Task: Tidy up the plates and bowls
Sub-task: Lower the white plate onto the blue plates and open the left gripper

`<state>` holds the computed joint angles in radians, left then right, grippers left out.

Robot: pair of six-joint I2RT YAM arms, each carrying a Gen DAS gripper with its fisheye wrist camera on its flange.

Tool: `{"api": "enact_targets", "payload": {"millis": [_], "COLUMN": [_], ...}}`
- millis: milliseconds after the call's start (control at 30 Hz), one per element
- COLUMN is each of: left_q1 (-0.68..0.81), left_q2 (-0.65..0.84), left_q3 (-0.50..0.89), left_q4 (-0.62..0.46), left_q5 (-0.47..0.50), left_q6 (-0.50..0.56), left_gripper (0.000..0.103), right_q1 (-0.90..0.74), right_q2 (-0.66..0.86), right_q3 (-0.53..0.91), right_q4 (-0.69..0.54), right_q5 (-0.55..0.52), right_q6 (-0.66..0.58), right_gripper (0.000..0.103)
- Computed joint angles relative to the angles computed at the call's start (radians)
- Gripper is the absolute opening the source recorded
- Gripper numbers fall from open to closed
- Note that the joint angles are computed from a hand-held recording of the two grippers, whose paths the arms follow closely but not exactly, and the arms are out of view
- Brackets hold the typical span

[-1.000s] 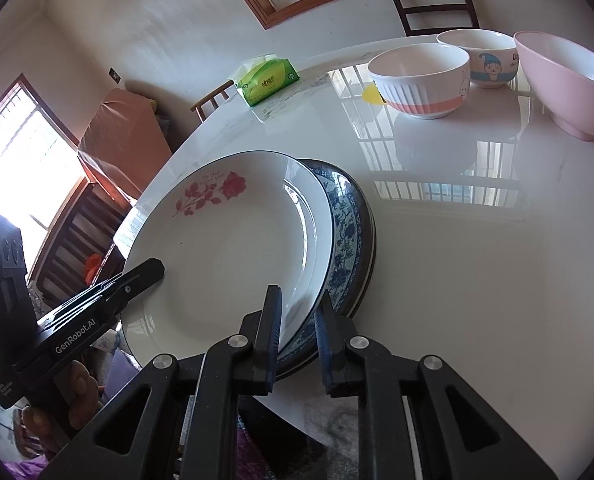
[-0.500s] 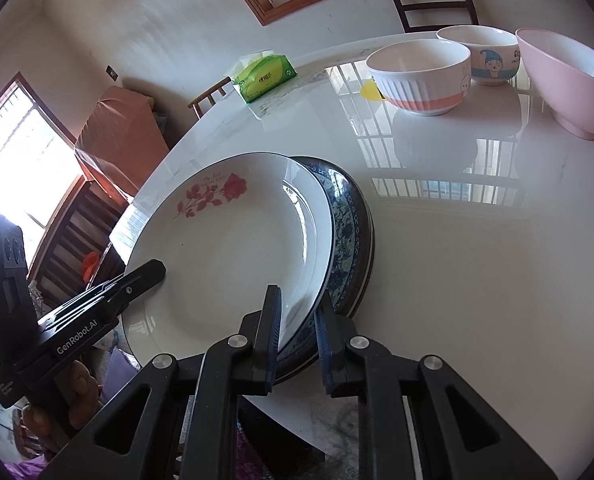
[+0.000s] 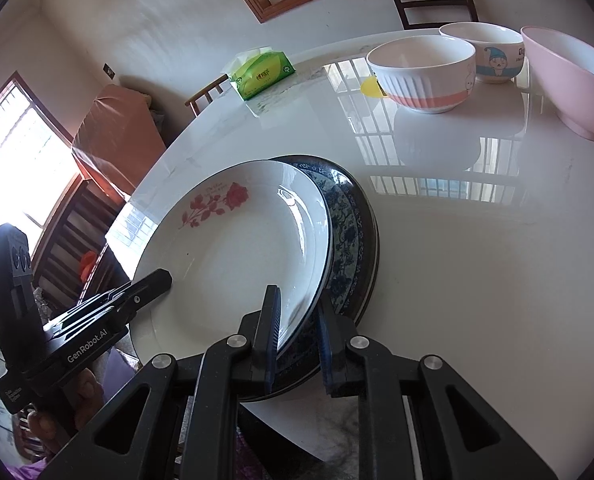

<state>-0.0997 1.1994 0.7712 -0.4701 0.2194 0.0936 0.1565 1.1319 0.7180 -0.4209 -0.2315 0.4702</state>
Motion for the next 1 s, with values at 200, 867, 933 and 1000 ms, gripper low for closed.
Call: {"api": "enact_targets", "payload": {"millis": [200,867,933,1000], "left_q1": [-0.021,-0.131,-0.185,-0.248], "left_q2": [-0.098,-0.137,-0.144,-0.153], "left_q3": [-0.062,-0.05,-0.05,-0.052], "left_q4": [0.08,0.04,0.039,0.041], "left_q5": [-0.081,-0.066,-0.09,-0.123], "left_q6": [0.012,0.015,0.012,0.0], "left_gripper": [0.019,0.019,0.019,0.02], "right_q1": [0.023,0.035,-0.018,-0.111], "right_q2": [-0.006,-0.295,-0.361,-0.438], "right_q3": [0.012,-0.104,-0.141,-0.176], "right_q4": [-0.017,0.014,0.008,-0.005], "right_q5": [0.055,0.4,0.44,0.437], "right_q6": [-0.008,-0.091,-0.135,-0.191], "right_gripper": [0.018,0.023,0.024,0.027]}}
